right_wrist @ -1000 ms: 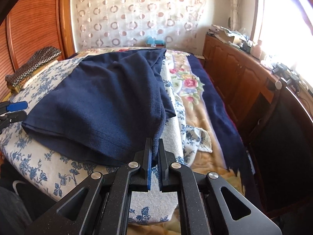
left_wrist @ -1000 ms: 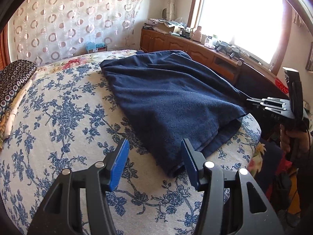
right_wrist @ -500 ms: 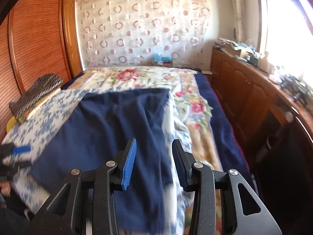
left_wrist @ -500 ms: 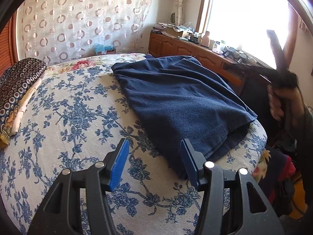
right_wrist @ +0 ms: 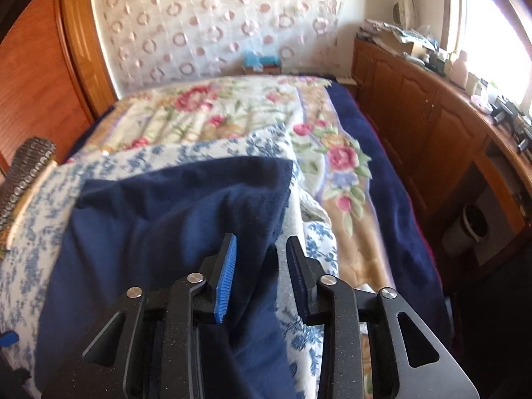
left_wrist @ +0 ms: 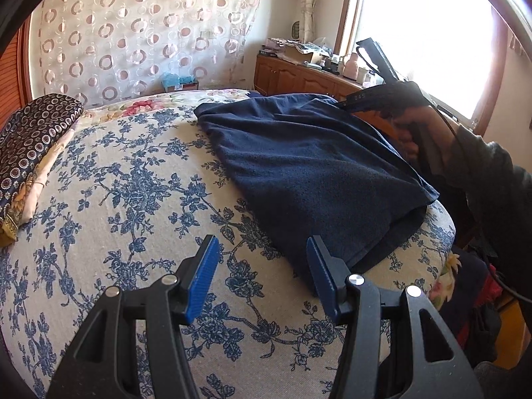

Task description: Fold small clothes

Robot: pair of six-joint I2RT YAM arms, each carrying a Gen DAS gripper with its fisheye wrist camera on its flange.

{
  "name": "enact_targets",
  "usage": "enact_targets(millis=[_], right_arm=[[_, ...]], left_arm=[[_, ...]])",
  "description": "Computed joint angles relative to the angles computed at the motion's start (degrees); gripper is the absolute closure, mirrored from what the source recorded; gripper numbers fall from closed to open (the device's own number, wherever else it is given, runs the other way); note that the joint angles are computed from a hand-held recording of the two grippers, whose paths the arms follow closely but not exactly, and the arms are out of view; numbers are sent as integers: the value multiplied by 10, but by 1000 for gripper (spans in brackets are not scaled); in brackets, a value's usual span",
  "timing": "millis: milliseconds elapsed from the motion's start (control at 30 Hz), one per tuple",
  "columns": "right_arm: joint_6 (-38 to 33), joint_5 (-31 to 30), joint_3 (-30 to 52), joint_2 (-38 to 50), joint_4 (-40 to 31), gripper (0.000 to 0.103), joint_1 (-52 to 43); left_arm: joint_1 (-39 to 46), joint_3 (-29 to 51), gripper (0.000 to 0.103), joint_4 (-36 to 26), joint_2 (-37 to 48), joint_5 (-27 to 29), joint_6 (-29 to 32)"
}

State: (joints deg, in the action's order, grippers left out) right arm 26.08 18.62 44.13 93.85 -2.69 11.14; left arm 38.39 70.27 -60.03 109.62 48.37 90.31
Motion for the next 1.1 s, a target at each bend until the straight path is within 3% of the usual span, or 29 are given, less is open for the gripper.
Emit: enact_targets(millis=[33, 100, 200, 267, 400, 467, 533, 667, 767, 833, 900, 1100], right_arm=[[-6, -5, 2, 2, 1, 97, -4], [-26, -5, 2, -5, 1, 101, -2], [-48, 33, 2, -33, -13, 101, 9], [-60, 91, 16, -40, -40, 101, 15], [-59, 119, 37, -33, -73, 101, 4], [-59, 123, 16, -50, -56, 97, 9], [-44, 123, 2, -66, -62, 81, 13], [-19, 123, -58, -125, -51, 79, 55], [26, 143, -121, -176, -45, 71, 118], [70, 165, -153, -197, -51, 52, 166], [125, 186, -183, -202, -61, 41, 216], [295, 238, -232, -221, -143, 41, 348]], left_arm=[[0, 1, 49, 0, 1, 0, 0], [1, 0, 49, -1, 1, 0, 2], [-2, -5, 49, 3, -2, -4, 2], [-3, -13, 49, 9, -8, -7, 4], [-5, -18, 49, 7, -15, -6, 10], [-7, -18, 49, 9, -15, -6, 8], [-6, -17, 49, 7, -15, -6, 9], [-7, -18, 49, 9, -15, -4, 6], [-8, -19, 49, 10, -15, -4, 6], [-8, -20, 49, 9, -15, -4, 6], [-9, -22, 49, 9, -16, -6, 9], [-10, -25, 49, 10, -15, -10, 8]])
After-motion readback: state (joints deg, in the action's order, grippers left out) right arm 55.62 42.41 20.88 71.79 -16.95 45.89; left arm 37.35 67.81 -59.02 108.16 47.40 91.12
